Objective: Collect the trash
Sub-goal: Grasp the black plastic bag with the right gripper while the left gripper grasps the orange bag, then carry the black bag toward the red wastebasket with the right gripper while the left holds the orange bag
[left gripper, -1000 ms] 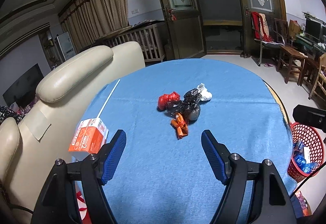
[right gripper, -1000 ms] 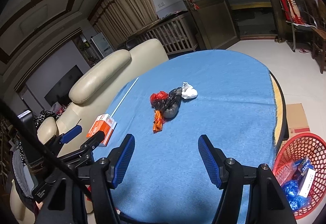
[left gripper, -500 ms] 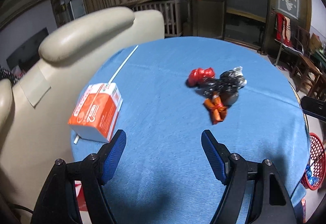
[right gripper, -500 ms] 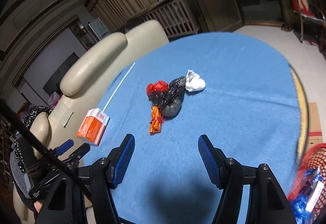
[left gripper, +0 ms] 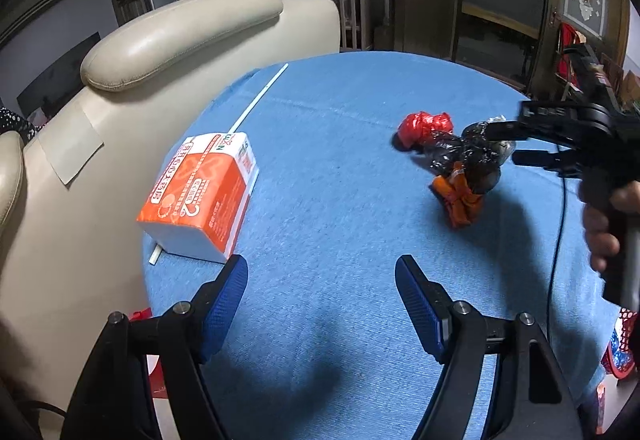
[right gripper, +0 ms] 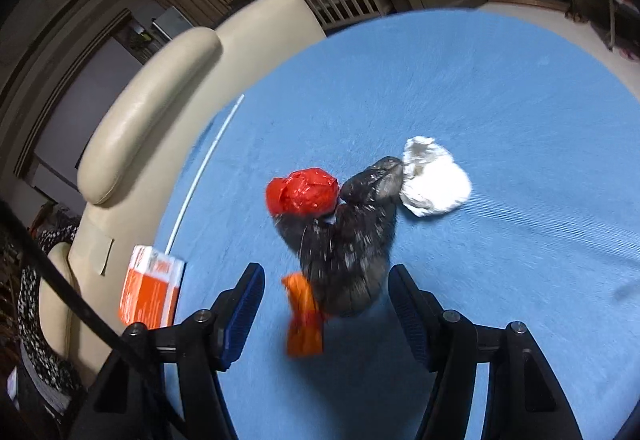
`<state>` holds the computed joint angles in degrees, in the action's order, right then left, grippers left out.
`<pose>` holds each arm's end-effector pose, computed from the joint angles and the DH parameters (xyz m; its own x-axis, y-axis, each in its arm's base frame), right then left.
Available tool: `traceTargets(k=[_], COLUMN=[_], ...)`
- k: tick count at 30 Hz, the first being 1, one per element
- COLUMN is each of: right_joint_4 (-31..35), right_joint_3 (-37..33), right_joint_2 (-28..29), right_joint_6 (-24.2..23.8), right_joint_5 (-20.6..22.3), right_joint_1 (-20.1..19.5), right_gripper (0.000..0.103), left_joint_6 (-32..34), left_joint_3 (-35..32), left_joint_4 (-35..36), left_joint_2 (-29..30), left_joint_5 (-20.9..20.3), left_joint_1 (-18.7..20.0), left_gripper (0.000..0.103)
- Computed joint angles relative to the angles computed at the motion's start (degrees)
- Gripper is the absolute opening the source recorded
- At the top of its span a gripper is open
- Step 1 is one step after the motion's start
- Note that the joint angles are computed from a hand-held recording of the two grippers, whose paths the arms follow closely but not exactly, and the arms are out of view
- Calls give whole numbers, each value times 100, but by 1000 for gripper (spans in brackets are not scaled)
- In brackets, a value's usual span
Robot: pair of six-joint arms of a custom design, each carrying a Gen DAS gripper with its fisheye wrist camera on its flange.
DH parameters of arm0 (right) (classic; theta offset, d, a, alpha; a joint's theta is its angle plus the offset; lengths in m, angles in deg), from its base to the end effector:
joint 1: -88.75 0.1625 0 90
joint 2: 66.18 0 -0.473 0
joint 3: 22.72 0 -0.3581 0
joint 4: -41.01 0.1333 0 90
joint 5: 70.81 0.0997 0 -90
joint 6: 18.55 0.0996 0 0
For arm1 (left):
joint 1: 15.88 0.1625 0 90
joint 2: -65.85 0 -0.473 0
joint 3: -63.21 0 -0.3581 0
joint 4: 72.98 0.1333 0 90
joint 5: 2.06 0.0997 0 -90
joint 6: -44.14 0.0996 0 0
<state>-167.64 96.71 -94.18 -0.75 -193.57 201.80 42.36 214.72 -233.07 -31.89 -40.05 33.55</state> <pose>0.2828 -0.4618 -0.0023 -0.9355 0.1535 0.3183 -0.0653 0.8101 -0.5826 -0.0088 -0.3359 0.3115 -0.6307 0.2093 -0.7473 0.6049 0.7359 -0.3044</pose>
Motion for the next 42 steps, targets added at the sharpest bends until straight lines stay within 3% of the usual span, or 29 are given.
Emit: traceTargets(k=[2,4,5,8,15,20,25,27,29,33,39,42], right_joint_4=[269,514,597,632,-468,-1715,-2770,-3150,-3540,-4271,-4755,-4814], right_joint_3=[-206,-427,-487,-472,438,1516,2410,2653,2851,3225,3388,3359], right_joint_2=[66,181,216,260,11,-183,-115,-48,68,298,500,531], right_joint_6=[62,154,190,125,-301,-391,-311,-302,-310,-165,-26,-18], right_joint_5=[160,142,153,370,411,371,217,112,-91,-250,-257,-330], right_joint_1=[-166,-304,-357,-516,-461,-383,-271,-162,-24,114,164,315], right_gripper=[67,55,43,34,29,29,29,29,29,29,29,29], left_joint_6=[44,90,95,106,173,188,-146,-381,-409,-573,-631,-814], left_joint_3=[-38,-59,-72,-151,-404,-689,-1077,-1201,-1251,-1333,-911,-481], left_joint_4=[-63,-164,-198,-264,-673,-1314,-1284,-1144,-1265,-1092,-1508,-1617], left_joint_2=[101,222,286,482,1302,2366,3146,3384,3479,3597,3531,3312], left_joint_5=[-20,-27,-28,-158,-723,-1197,-1371,-1200,-1401,-1467,-1275,-990], left_joint_1=[67,98,104,151,250,340,468,495,602,678,353,-149], left_gripper=[77,77,77,77,77,77,77,77,76,37,29,29])
